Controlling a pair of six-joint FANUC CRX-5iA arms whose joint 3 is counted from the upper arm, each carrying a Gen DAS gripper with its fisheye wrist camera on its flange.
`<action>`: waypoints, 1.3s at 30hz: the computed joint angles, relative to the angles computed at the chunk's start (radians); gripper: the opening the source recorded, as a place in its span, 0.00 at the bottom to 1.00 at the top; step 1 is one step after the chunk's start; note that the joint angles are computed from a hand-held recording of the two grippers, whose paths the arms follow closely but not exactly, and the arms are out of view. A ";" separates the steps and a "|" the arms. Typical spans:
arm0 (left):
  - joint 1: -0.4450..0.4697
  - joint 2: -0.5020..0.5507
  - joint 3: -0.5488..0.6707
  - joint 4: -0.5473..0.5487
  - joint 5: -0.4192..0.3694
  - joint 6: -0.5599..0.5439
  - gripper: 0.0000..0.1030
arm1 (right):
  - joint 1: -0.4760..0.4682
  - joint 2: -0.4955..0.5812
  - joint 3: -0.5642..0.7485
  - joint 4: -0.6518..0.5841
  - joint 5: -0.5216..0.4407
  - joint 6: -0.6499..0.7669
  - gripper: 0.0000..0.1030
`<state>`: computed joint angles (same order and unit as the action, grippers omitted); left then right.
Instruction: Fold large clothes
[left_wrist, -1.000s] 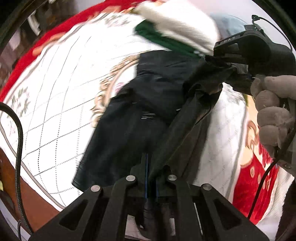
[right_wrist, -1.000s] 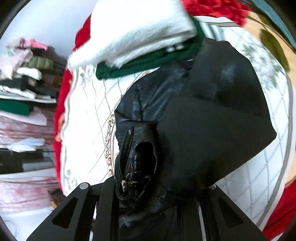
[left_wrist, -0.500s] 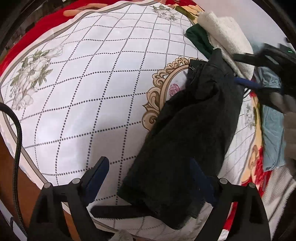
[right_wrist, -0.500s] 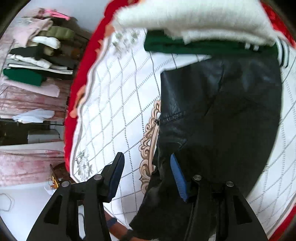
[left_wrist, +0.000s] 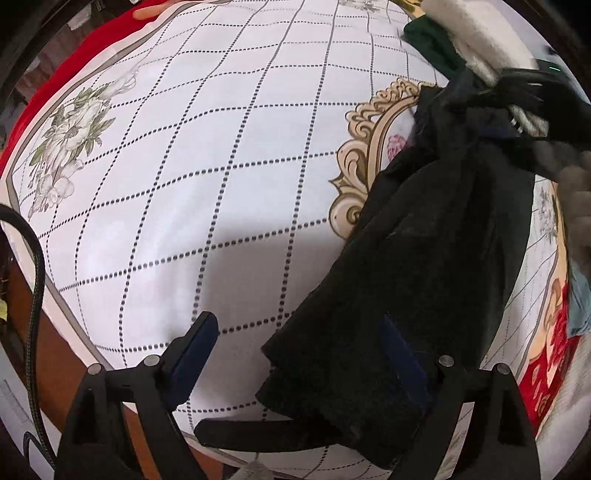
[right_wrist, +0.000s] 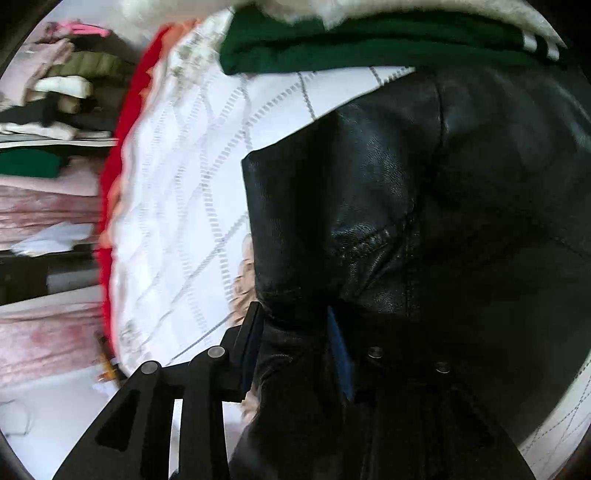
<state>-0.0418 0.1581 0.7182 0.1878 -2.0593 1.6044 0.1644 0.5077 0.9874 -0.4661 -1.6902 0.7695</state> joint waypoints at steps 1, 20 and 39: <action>-0.009 0.002 0.007 -0.010 -0.005 0.005 0.87 | -0.018 -0.047 -0.048 -0.018 0.029 0.011 0.38; -0.101 0.005 -0.013 -0.112 -0.016 0.073 0.87 | -0.289 -0.291 -0.521 -0.102 0.263 0.161 0.87; -0.131 0.223 0.400 -0.346 -0.096 -0.084 0.88 | -0.158 -0.845 -0.993 0.071 0.146 -0.380 0.36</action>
<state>-0.1730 0.3811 1.1184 -0.1578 -2.1555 1.5201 0.0066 -0.3369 -0.0057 -0.3952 -1.5442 0.3892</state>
